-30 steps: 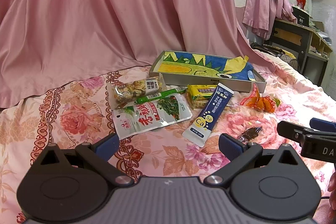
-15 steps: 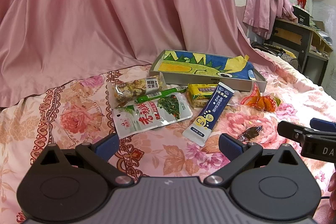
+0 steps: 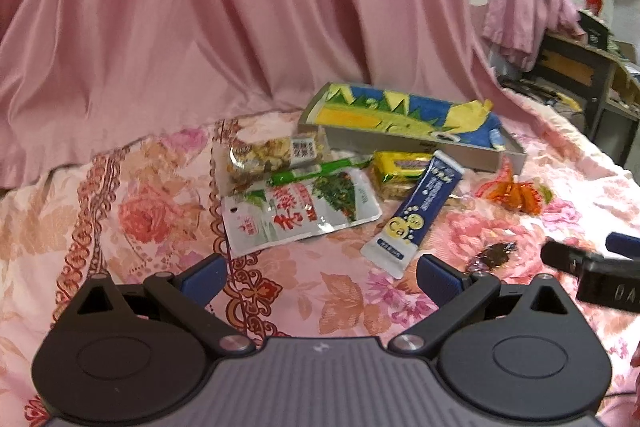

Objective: Organize snacks
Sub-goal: 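Grasp the blue milk powder stick with the left tool while the right tool grasps the dark candy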

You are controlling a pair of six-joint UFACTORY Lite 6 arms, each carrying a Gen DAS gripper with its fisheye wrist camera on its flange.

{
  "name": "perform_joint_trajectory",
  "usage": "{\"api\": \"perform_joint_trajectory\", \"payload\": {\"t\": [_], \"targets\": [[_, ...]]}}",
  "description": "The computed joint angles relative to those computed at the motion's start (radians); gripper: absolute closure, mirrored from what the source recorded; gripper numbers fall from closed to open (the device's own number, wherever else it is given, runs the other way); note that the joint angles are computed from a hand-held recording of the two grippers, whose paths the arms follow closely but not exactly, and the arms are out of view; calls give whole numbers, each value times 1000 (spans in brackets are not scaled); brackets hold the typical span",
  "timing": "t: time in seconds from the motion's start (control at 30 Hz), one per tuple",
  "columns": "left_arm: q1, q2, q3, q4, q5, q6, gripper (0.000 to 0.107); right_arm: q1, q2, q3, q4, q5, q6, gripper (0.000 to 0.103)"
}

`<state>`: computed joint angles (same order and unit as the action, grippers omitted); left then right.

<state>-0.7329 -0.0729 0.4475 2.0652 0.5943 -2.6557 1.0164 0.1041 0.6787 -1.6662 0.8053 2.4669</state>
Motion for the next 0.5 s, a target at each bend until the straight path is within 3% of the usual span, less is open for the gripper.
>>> {"api": "perform_joint_trajectory", "payload": {"t": [0.2,0.33,0.5], "targets": [[94,129,120,156,-64,-93,4,-138,30,35,-60,-137,-103,1],[124,217,225,260,-92,-85,4,-268,36,31,-312,-239,-147,1],[154,329,364,386,-160,-73,4,-451,22,34,-831,-450,-65,1]]}}
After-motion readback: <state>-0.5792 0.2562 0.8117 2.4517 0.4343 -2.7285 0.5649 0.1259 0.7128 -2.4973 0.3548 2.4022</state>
